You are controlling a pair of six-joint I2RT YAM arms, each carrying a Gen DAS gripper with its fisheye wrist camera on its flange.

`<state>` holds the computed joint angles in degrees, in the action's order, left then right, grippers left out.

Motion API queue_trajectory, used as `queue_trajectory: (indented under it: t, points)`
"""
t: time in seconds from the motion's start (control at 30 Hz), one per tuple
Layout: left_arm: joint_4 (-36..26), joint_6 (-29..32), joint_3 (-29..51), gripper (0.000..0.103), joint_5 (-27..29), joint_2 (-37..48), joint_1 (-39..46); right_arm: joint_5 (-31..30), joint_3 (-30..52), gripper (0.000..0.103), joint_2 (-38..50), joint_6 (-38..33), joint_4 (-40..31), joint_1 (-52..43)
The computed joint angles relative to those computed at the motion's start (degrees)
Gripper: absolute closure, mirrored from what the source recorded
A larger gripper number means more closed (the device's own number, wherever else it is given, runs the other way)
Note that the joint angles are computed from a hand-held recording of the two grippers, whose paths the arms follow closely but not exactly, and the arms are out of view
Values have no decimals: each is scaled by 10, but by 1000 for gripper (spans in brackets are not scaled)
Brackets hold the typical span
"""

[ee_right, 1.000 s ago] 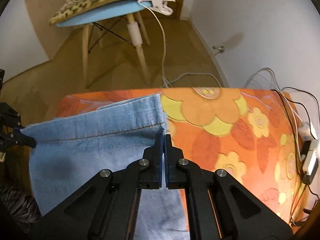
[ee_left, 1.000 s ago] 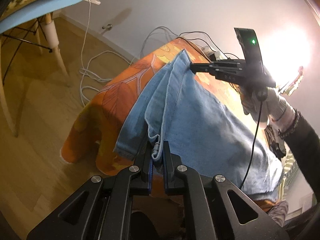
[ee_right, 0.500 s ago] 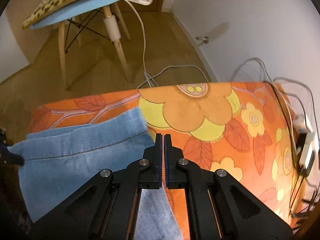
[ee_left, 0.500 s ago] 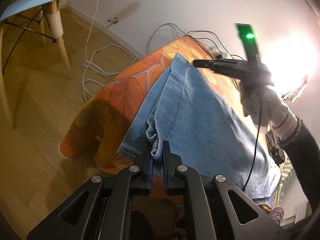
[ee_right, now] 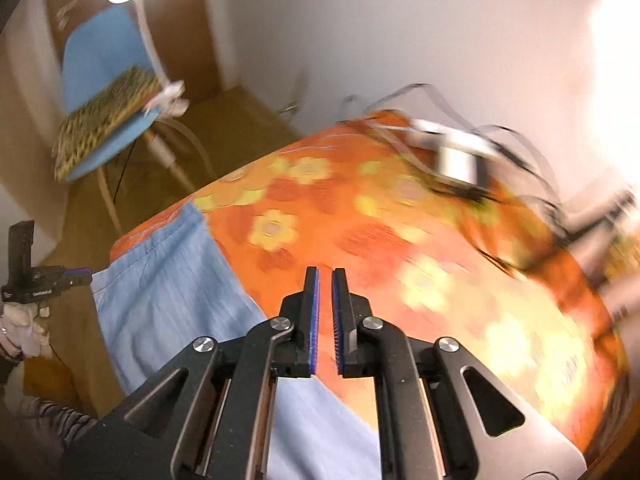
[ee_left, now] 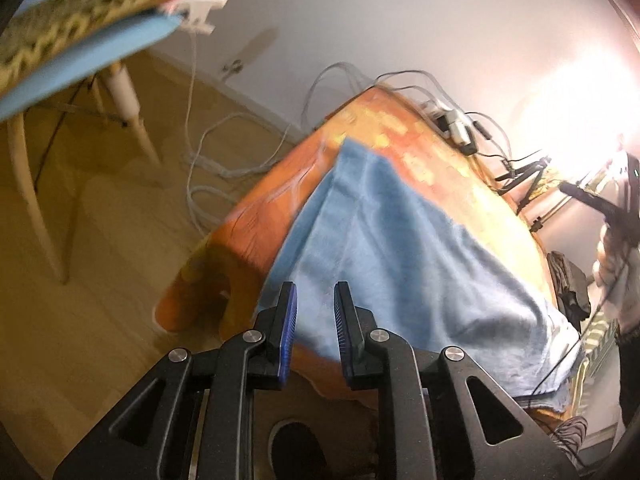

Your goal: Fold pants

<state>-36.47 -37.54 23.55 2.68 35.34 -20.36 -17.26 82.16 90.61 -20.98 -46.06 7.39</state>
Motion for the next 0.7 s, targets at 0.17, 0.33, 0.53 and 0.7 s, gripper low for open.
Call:
queue_trajectory:
  t: [0.17, 0.33, 0.53, 0.7]
  points:
    - [-32, -17, 103, 86, -79, 50, -104, -68, -15, 82, -114, -76, -79, -165]
    - [-26, -26, 210, 86, -129, 155, -199, -157, 6, 82, -160, -193, -188, -362]
    - [13, -35, 320, 86, -162, 308, -328, -258, 94, 58, -80, -394, -336, -668]
    - [51, -25, 427, 76, -163, 452, -410, -266, 187, 58, 55, -463, -373, -843]
